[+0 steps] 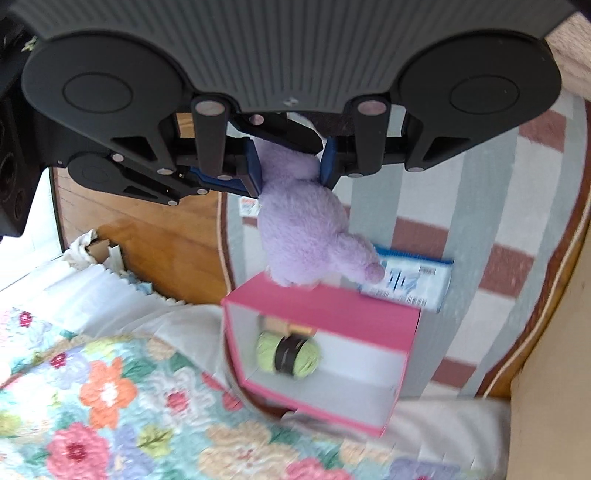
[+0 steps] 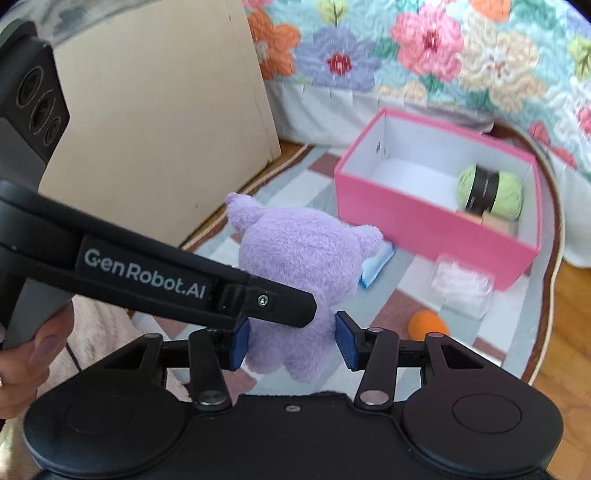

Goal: Organize objects
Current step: 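Lift the plush toy with the left gripper and carry it over the pink box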

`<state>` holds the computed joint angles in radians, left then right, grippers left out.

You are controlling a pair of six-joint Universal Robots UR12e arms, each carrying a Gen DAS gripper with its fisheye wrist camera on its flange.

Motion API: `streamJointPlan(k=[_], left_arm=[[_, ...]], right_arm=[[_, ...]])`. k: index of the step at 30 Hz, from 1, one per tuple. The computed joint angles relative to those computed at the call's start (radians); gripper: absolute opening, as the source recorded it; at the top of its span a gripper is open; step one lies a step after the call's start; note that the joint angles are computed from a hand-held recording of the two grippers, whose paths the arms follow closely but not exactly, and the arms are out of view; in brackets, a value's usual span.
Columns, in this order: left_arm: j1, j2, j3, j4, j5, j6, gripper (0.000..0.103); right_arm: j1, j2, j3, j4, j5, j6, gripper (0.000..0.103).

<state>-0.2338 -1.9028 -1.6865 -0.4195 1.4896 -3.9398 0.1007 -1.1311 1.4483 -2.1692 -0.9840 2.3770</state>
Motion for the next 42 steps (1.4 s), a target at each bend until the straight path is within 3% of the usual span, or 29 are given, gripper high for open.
streamJointPlan(k=[15,21,24,26,31,37,39,42], left_arm=[[0.013,-0.028,0.112,-0.004,0.066,0.102,0.033],[0.04,-0.053,0.135,0.005,0.044,0.108,0.034],[0.054,-0.081,0.162,0.02,0.051,0.127,0.034],[0.067,-0.107,0.172,0.073,0.04,0.161,0.034],[0.095,-0.172,0.211,0.12,-0.012,0.146,0.034],[0.118,-0.262,0.297,0.099,-0.03,0.147,0.034],[0.127,-0.295,0.312,0.13,-0.032,0.137,0.034],[0.143,-0.337,0.345,0.111,-0.059,0.132,0.034]], right_arm=[[0.013,0.033,-0.082,-0.131,0.019,0.029,0.054],[0.017,0.075,-0.128,-0.144,0.052,0.042,0.054],[0.023,0.109,-0.158,-0.192,0.053,0.066,0.054],[0.029,0.135,-0.175,-0.254,0.044,0.09,0.053],[0.039,0.201,-0.223,-0.342,0.006,0.102,0.053],[0.05,0.304,-0.352,-0.288,-0.023,0.159,0.053],[0.049,0.348,-0.403,-0.277,-0.009,0.206,0.053],[0.049,0.41,-0.473,-0.234,-0.003,0.26,0.053]])
